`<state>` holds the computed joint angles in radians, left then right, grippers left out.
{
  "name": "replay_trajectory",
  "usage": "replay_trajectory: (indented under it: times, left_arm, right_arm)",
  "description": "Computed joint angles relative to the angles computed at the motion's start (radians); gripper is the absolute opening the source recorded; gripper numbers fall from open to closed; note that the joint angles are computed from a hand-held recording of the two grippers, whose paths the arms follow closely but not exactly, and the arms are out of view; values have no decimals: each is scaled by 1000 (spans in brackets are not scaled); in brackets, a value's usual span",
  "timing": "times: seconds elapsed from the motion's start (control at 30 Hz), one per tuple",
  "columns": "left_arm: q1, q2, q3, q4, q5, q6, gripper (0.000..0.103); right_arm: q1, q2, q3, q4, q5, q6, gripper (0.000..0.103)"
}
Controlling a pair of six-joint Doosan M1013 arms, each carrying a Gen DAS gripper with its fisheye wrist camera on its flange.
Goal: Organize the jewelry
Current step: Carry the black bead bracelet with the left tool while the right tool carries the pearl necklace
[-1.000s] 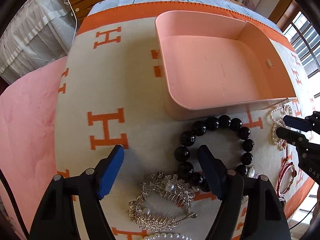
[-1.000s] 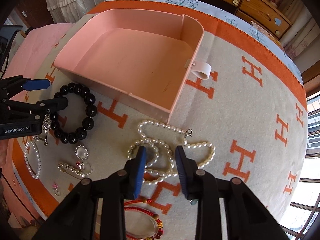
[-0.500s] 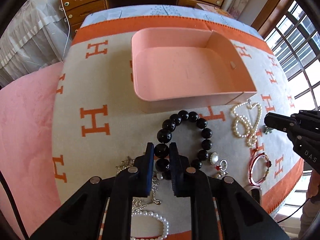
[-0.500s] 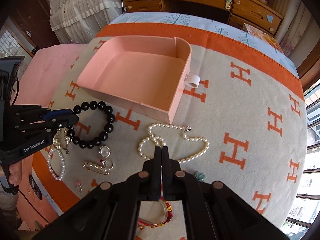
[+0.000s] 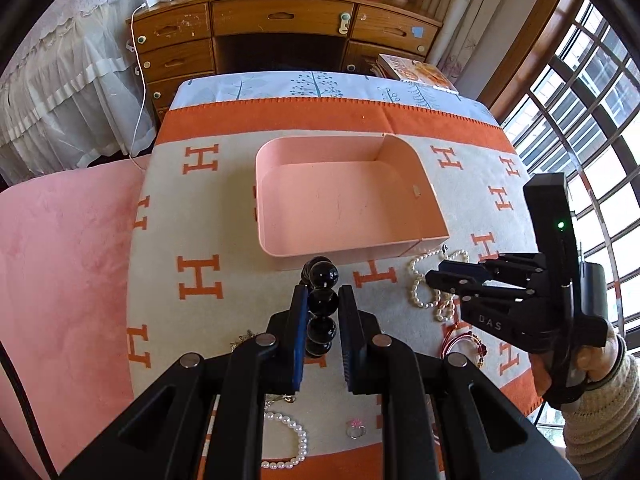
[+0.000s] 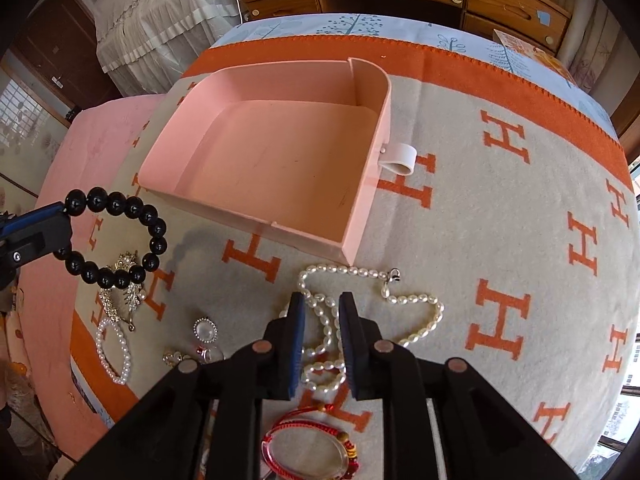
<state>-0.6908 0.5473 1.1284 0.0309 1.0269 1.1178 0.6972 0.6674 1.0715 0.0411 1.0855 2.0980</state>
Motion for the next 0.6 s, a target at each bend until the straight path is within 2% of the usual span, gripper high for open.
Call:
replay_trajectory:
  times: [0.07,0.1,0.27,0.43,0.6]
  left_arm:
    - [5,1,-4,-6,-5,1,12]
    - [5,1,-7,-4,-6,-3,12]
    - [5,2,-22,-3,-2,-3,12]
    - [4,7,-43,11,5,-8,13]
    - [5,11,-62,20,8,-7,13]
  right_arm:
    - [-6,-2,9,22,-8,13,31]
    - [-6,1,8,17,-8,28,32]
    - [0,18,-16,-16,18,73,32]
    - [26,58,-87,-106,104,75,32]
    - [33,74,-113,-111,118,54,31]
